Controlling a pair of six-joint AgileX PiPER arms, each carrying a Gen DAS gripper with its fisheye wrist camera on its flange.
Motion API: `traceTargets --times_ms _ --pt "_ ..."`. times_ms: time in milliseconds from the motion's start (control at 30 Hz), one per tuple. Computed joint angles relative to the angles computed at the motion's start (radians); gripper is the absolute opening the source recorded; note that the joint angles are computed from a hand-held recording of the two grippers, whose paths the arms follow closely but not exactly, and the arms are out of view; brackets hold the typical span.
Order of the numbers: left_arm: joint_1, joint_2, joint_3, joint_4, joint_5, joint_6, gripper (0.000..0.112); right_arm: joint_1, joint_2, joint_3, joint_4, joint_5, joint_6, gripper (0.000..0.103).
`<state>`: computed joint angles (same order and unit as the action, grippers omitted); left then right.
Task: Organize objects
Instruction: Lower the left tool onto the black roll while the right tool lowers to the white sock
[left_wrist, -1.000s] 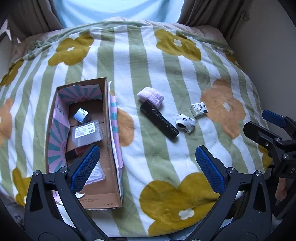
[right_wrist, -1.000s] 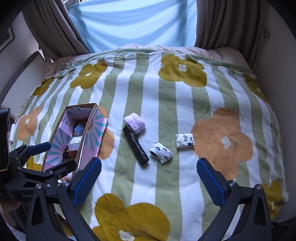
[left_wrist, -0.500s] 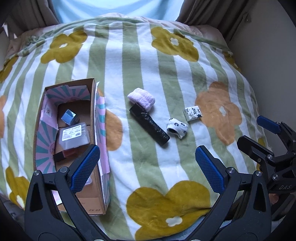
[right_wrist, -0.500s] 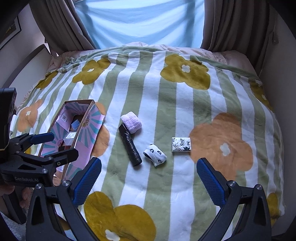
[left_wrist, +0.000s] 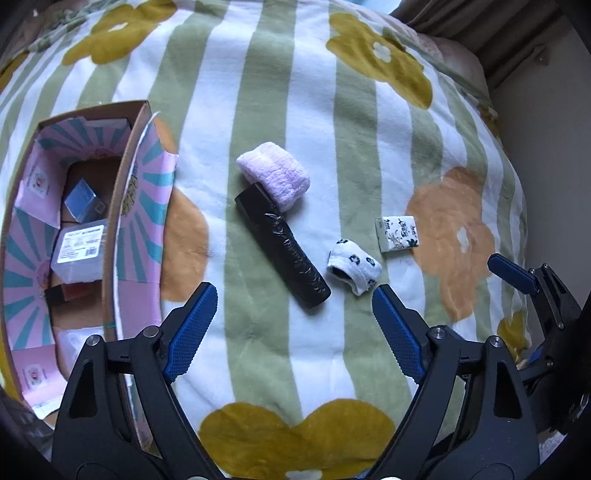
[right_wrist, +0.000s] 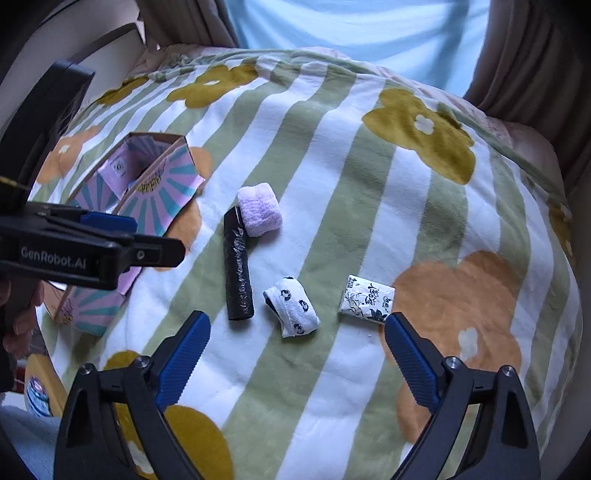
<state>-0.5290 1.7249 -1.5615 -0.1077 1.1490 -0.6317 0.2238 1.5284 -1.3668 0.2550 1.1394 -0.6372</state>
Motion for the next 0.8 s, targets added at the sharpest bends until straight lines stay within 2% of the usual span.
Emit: traceTargets --times_ms 100,367,533,667,733,800 --pt "0.009 0.064 0.009 -0.007 -0.042 -0.022 0.082 0.007 0.057 0.030 0.003 -0.048 -0.104 0.084" --pt "0.033 0.219 -0.019 -0.007 -0.115 -0.060 0.078 0.031 0.204 0.074 0.019 -0.133 -0.274 0.076" --pt "0.055 0.299 -0.048 -0.045 -0.134 -0.049 0.068 0.043 0.272 0.068 0.020 -0.160 -0.305 0.075" --pt "0.058 0.329 -0.056 -0.065 -0.140 -0.048 0.061 0.037 0.331 0.022 0.029 -0.143 -0.313 0.075" --pt "0.059 0.341 -0.058 -0.081 -0.134 -0.049 0.053 0.035 0.359 -0.004 0.032 -0.127 -0.316 0.073" --pt "0.066 0.348 -0.051 -0.113 -0.140 -0.041 0.043 0.036 0.384 -0.025 0.027 -0.113 -0.317 0.065"
